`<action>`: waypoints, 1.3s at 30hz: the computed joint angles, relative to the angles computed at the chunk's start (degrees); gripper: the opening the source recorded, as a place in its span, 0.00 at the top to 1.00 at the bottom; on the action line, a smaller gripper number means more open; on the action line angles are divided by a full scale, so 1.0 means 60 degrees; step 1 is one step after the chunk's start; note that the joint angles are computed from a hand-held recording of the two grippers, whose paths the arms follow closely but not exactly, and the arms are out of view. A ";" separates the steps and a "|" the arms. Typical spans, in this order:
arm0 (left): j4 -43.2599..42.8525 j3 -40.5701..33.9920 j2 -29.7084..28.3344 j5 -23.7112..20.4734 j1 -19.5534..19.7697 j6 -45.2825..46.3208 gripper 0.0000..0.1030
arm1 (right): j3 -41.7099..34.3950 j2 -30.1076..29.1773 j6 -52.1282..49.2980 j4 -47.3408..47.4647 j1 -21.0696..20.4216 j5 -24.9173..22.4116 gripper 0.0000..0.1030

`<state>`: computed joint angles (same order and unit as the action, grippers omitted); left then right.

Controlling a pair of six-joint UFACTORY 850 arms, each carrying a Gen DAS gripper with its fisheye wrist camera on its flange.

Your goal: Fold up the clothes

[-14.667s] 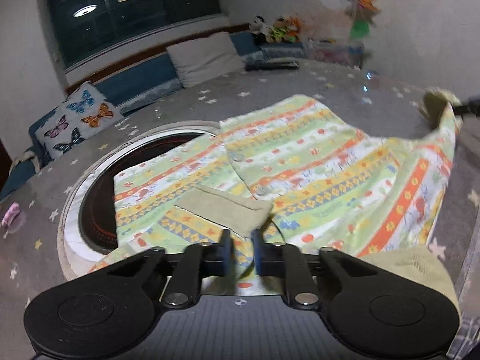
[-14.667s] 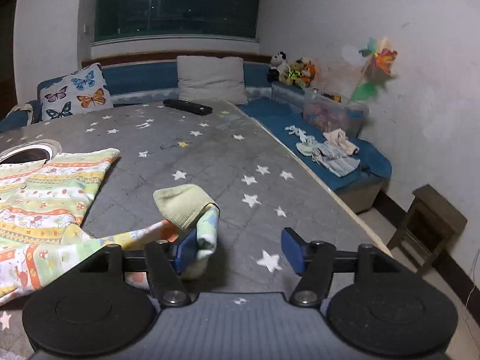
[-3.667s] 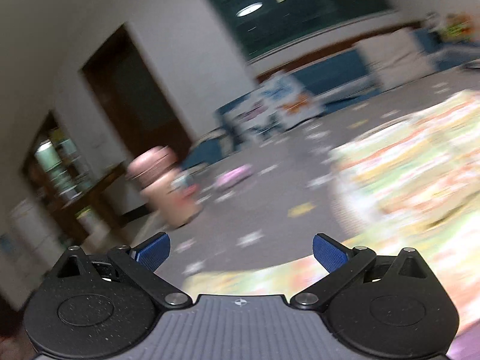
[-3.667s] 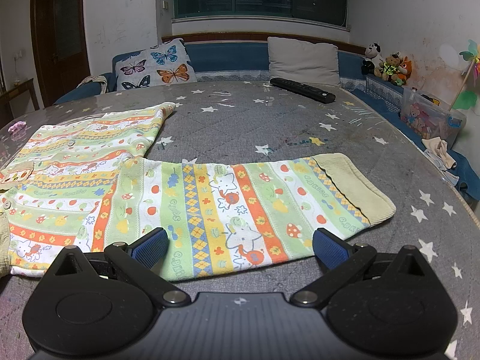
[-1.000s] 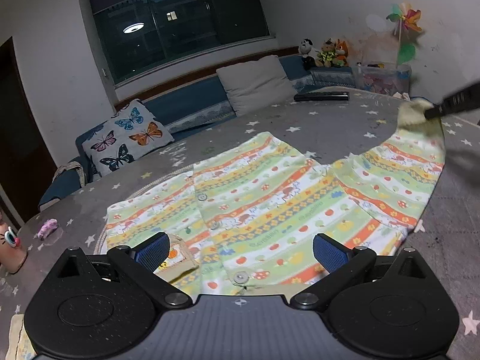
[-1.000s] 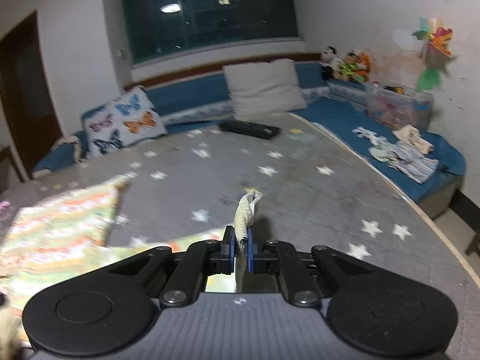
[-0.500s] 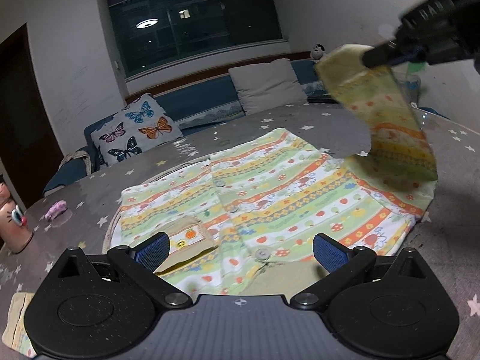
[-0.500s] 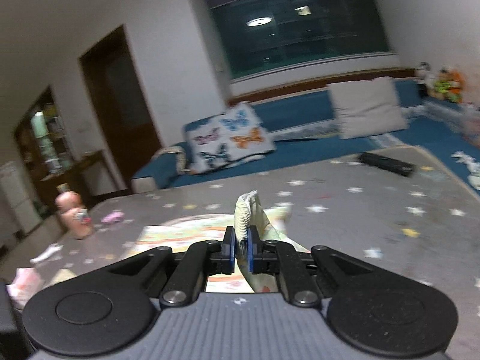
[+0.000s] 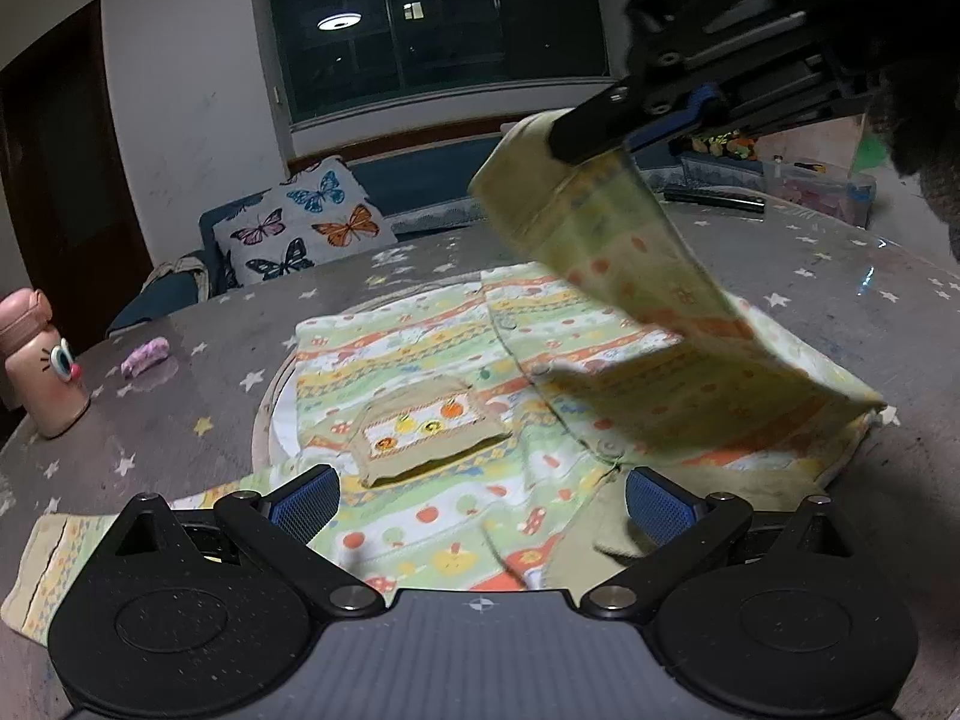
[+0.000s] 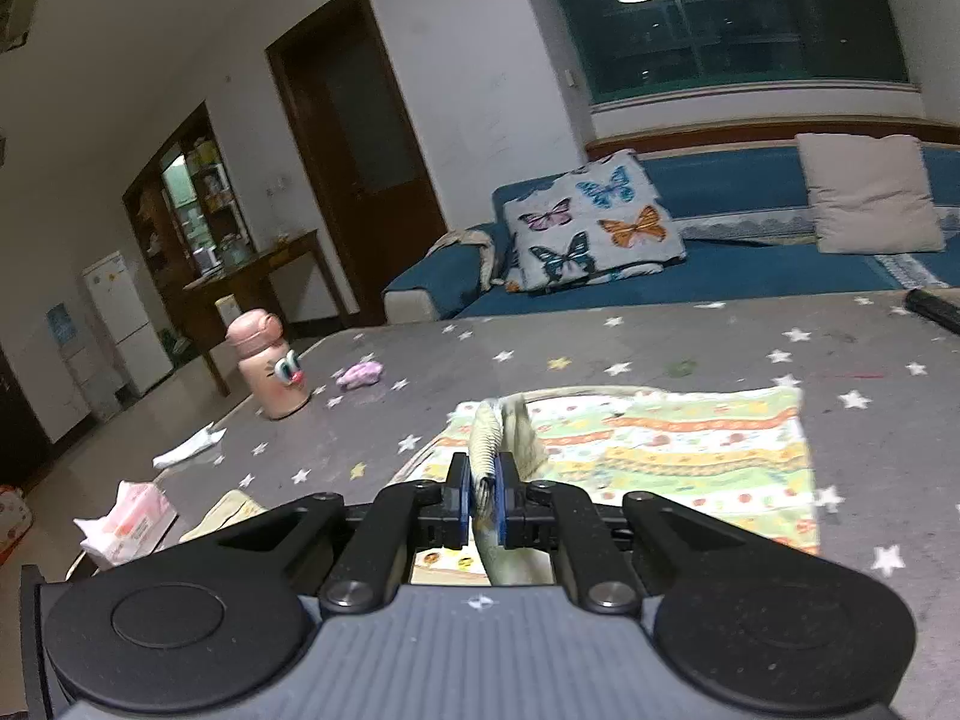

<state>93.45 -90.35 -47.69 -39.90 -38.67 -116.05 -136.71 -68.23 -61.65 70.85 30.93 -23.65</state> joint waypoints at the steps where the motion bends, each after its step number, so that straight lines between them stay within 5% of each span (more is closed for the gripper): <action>1: -0.0036 0.0002 -0.0004 0.0009 0.0003 0.0013 0.00 | -0.0140 -0.0094 0.0123 -0.0133 0.0032 -0.0094 0.89; 9: -0.0181 0.0117 0.0068 -0.0030 0.0038 0.0070 0.00 | 0.0738 0.0386 -0.0416 -0.0004 -0.0066 0.0020 0.83; 17: -0.0273 0.0029 0.0111 -0.0110 0.0125 0.0074 0.00 | 0.2017 0.0773 0.2589 -0.3655 -0.0464 0.0728 0.83; 25: -0.0958 -0.0494 -0.0164 -0.0143 0.0237 0.0627 0.00 | 0.2562 0.0842 0.3863 -0.5111 -0.0663 0.1107 0.83; 31: -0.1603 -0.0855 -0.0409 -0.0311 0.0299 0.1088 0.01 | 0.1270 0.0151 0.3713 -0.4947 -0.0662 0.1116 0.83; 36: -0.1896 -0.0881 -0.0441 -0.0389 0.0317 0.1412 0.01 | -0.1198 -0.1365 0.6116 -0.7497 -0.0614 0.0342 0.84; 39: -0.1932 -0.0835 -0.0406 -0.0444 0.0320 0.1335 0.01 | -0.0926 -0.1178 0.6101 -0.7358 -0.0631 0.0457 0.84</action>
